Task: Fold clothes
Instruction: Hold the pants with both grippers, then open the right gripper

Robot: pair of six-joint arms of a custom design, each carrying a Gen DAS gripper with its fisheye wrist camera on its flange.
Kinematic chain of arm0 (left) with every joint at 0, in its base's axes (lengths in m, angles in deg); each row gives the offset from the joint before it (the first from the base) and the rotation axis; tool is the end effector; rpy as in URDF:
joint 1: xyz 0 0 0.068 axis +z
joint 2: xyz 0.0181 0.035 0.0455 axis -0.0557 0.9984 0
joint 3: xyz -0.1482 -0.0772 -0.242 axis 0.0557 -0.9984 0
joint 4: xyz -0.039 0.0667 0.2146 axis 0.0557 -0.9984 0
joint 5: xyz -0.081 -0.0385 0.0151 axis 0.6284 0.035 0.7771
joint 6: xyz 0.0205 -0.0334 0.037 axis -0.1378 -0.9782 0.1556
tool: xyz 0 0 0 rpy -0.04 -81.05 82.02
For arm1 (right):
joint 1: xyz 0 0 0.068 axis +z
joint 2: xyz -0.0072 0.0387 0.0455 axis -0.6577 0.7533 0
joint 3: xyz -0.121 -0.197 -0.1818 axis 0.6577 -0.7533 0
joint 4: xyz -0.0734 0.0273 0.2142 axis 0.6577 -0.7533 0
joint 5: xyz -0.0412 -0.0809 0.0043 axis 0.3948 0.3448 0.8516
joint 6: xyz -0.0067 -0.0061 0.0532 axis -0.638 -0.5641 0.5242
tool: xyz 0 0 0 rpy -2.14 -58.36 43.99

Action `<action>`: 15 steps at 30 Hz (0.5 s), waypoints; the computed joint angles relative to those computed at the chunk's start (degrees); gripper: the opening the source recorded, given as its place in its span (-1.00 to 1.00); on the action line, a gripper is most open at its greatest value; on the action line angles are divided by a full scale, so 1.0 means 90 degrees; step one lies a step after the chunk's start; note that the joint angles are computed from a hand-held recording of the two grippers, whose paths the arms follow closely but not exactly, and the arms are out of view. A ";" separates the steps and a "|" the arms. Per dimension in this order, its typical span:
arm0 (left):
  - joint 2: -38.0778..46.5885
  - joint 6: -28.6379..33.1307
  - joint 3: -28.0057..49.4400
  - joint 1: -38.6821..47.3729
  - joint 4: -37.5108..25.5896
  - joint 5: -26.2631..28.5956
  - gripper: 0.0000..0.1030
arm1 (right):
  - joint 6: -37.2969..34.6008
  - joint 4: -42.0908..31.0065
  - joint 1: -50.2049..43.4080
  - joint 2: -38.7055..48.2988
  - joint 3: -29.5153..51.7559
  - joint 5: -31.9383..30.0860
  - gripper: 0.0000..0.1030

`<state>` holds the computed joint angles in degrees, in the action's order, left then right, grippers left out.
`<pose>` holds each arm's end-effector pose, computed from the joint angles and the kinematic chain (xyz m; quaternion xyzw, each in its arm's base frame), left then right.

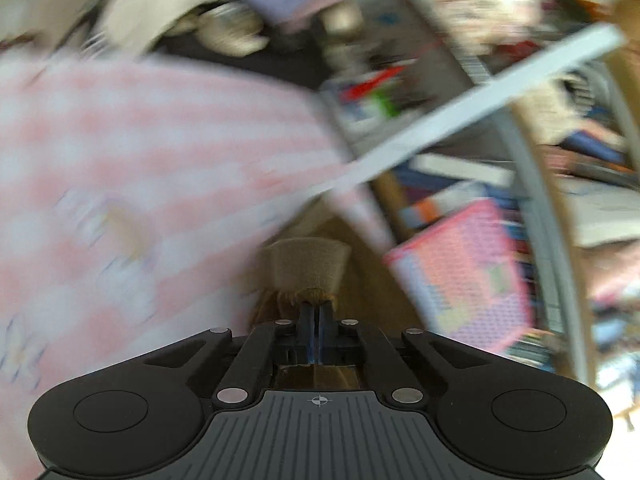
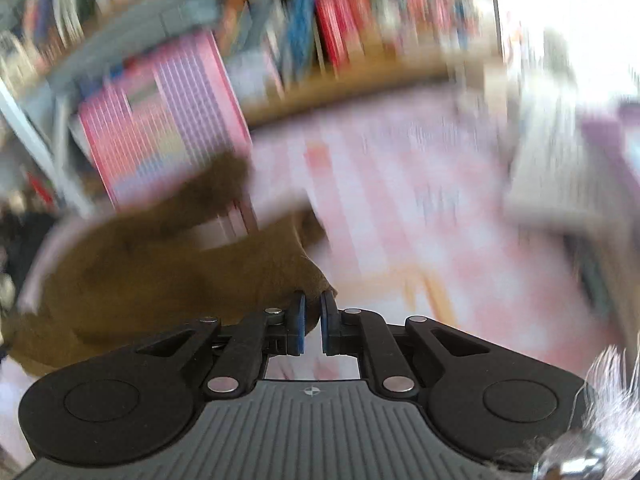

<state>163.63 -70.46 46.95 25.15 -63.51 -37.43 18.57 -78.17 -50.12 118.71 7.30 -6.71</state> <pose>0.3489 0.1631 0.2593 -0.3097 0.8076 -0.3099 0.3947 0.2593 -0.0370 0.2789 0.2058 0.8859 0.0905 0.4057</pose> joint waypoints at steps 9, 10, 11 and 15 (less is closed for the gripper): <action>0.0273 0.1899 -0.0273 0.0807 -0.1164 0.0700 -1.00 | 0.0650 -0.1517 0.0427 -0.1391 -0.0655 0.0446 -0.87; 0.0362 0.2042 -0.0346 0.0850 -0.1265 0.0645 -1.00 | 0.0833 -0.1549 0.0542 -0.1286 -0.0993 0.0538 -0.86; 0.0422 0.2186 -0.0400 0.0880 -0.1348 0.0602 -1.00 | 0.0959 -0.1457 0.0643 -0.1222 -0.1297 0.0603 -0.85; 0.0697 0.2457 -0.0166 0.0986 -0.1736 0.0606 -0.85 | 0.1524 -0.1320 0.1158 -0.1341 -0.1769 0.1073 -0.71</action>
